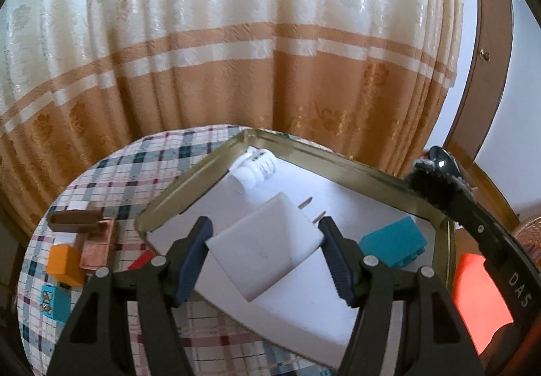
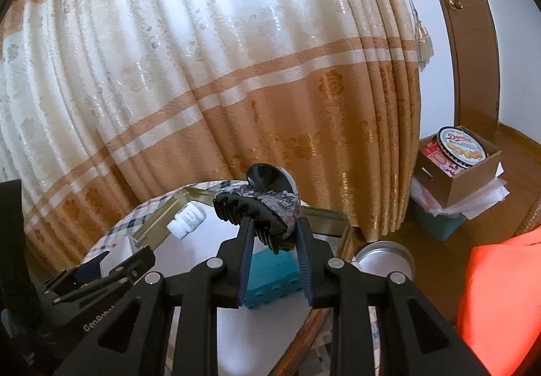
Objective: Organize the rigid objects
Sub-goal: 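Carry the grey pouch with the right gripper while the left carries the charger over the tray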
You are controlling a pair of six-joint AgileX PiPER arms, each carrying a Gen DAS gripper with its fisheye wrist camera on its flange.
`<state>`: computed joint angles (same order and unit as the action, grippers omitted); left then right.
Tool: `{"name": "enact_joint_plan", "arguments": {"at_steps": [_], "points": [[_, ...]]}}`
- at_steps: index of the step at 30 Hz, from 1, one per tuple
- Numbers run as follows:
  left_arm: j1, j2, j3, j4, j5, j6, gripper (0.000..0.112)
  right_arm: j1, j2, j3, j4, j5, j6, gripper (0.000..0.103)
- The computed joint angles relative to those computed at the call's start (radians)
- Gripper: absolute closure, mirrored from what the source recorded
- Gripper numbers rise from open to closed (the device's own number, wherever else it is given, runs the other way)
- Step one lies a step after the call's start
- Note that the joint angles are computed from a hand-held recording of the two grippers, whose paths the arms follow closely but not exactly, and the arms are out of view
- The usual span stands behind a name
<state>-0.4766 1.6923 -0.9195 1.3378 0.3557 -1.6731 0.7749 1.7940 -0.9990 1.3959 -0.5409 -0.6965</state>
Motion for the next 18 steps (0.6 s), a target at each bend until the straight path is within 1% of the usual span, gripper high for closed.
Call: {"name": "enact_joint_plan", "arguments": {"at_steps": [3,7,12,18], "points": [[-0.013,0.028,-0.022,-0.028,0.011,0.028,0.047,-0.008,0.009,-0.011,0.028,0.012,-0.033,0.076],[-0.013,0.060,-0.040,-0.087,-0.001,0.080,0.047,-0.017,0.025,-0.026,0.060,0.028,-0.068,0.076],[-0.018,0.088,-0.049,-0.113,0.002,0.098,0.047,-0.030,0.048,-0.055,0.118,0.046,-0.135,0.076],[-0.035,0.109,-0.063,-0.116,0.012,0.101,0.047,-0.034,0.063,-0.060,0.139,0.055,-0.148,0.076]]}}
